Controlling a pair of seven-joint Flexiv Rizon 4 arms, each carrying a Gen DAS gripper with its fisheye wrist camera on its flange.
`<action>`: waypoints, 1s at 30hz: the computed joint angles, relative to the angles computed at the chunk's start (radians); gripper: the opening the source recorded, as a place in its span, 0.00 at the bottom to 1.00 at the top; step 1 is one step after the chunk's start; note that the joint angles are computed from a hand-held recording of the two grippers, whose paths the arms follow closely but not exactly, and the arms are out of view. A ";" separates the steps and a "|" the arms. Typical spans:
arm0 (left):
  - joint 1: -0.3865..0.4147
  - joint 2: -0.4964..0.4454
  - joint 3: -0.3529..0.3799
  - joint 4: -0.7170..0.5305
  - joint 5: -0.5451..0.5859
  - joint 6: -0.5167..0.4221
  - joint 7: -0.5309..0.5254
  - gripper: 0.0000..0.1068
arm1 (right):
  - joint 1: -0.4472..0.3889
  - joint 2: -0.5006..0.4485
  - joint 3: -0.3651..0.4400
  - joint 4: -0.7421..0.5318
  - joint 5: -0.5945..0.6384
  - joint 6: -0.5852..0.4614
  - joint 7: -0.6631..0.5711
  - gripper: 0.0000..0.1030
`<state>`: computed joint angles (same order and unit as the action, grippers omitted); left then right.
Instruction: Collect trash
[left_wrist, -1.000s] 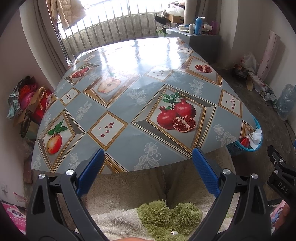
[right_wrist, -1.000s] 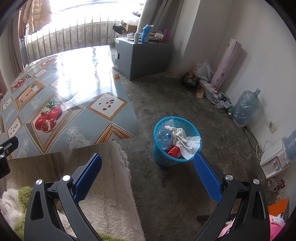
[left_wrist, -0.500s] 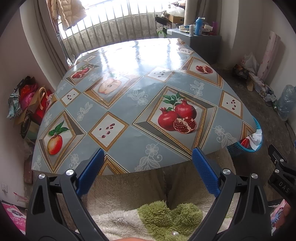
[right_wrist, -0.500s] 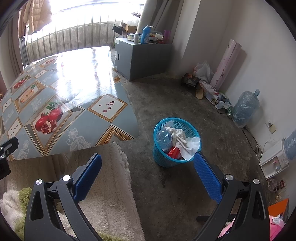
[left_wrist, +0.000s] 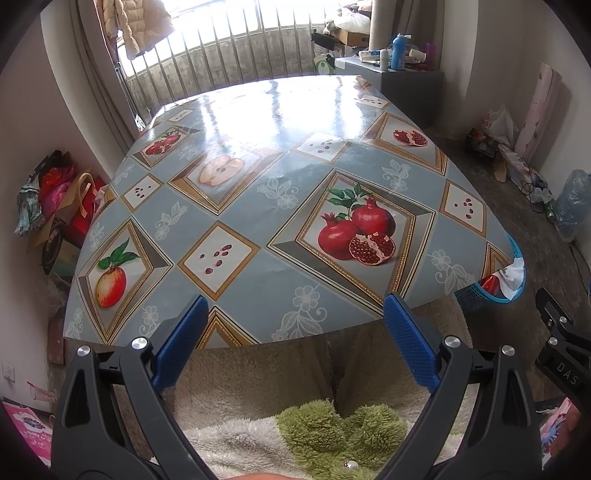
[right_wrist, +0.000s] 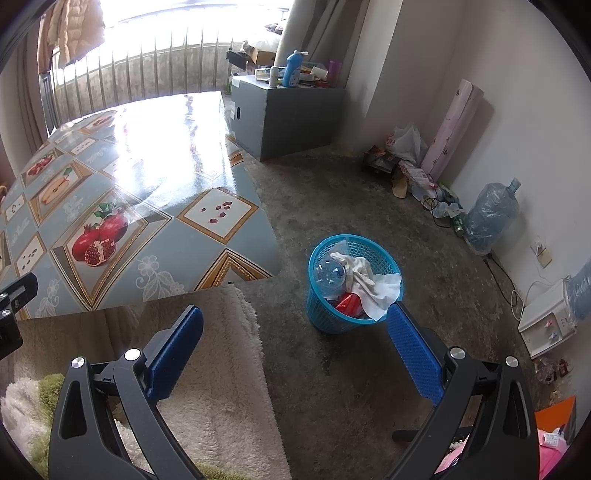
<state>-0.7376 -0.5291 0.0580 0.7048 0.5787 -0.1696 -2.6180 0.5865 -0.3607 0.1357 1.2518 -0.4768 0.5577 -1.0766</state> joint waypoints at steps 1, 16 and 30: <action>0.000 0.000 0.000 0.000 0.000 -0.001 0.000 0.86 | 0.000 0.000 0.000 0.000 0.000 0.000 0.000 0.94; -0.001 -0.001 0.000 -0.001 0.000 -0.001 -0.001 0.86 | 0.002 -0.004 -0.002 -0.007 0.001 -0.002 -0.002 0.94; -0.002 0.000 -0.001 0.000 0.000 -0.002 -0.003 0.86 | 0.003 -0.003 -0.001 -0.004 -0.001 -0.001 0.001 0.94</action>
<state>-0.7397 -0.5295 0.0573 0.7045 0.5792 -0.1713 -2.6207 0.5895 -0.3632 0.1347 1.2476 -0.4773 0.5567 -1.0756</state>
